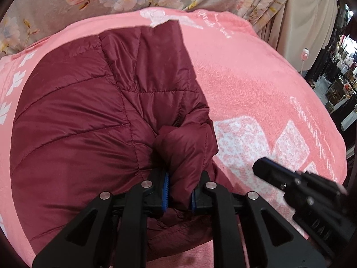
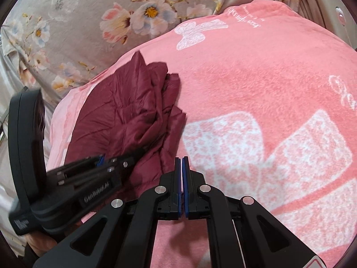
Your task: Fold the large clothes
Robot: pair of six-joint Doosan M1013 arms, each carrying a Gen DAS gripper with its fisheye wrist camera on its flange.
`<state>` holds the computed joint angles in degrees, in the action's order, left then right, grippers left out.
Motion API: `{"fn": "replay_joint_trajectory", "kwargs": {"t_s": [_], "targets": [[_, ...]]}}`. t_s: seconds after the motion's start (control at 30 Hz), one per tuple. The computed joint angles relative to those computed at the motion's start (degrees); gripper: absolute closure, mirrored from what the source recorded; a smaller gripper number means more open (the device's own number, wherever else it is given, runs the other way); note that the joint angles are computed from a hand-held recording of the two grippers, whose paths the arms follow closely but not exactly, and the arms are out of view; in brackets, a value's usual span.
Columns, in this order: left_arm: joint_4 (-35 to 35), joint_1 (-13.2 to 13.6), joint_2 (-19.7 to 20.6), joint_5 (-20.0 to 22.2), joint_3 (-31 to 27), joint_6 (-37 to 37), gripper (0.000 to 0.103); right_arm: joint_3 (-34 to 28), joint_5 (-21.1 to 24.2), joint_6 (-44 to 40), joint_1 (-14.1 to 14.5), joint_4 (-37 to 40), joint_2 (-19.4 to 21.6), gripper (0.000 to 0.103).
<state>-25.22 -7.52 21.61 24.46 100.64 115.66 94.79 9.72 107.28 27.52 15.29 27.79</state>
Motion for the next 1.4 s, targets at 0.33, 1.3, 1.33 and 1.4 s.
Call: {"fn": "replay_joint_trajectory", "kwargs": {"t_s": [0.33,1.3,1.33,1.4], "targets": [[-31.85,8.57,-6.68,0.95,2.38,22.12,0.028,-5.71,1.36,8.31,-1.32,-8.04,-1.36,0.075],[10.97,11.28,8.77,6.97,-18.08,-31.12,0.028,-32.93,21.75,6.21,0.03,-5.60,15.62,0.094],[11.68,10.99,8.72,6.44,-17.94,-31.25,0.028,-31.05,19.08,4.81,0.03,-4.23,14.40,0.096],[10.77,10.85,8.66,5.59,-17.70,-29.84,0.028,-25.41,11.36,-0.87,0.01,1.53,10.69,0.097]]}}
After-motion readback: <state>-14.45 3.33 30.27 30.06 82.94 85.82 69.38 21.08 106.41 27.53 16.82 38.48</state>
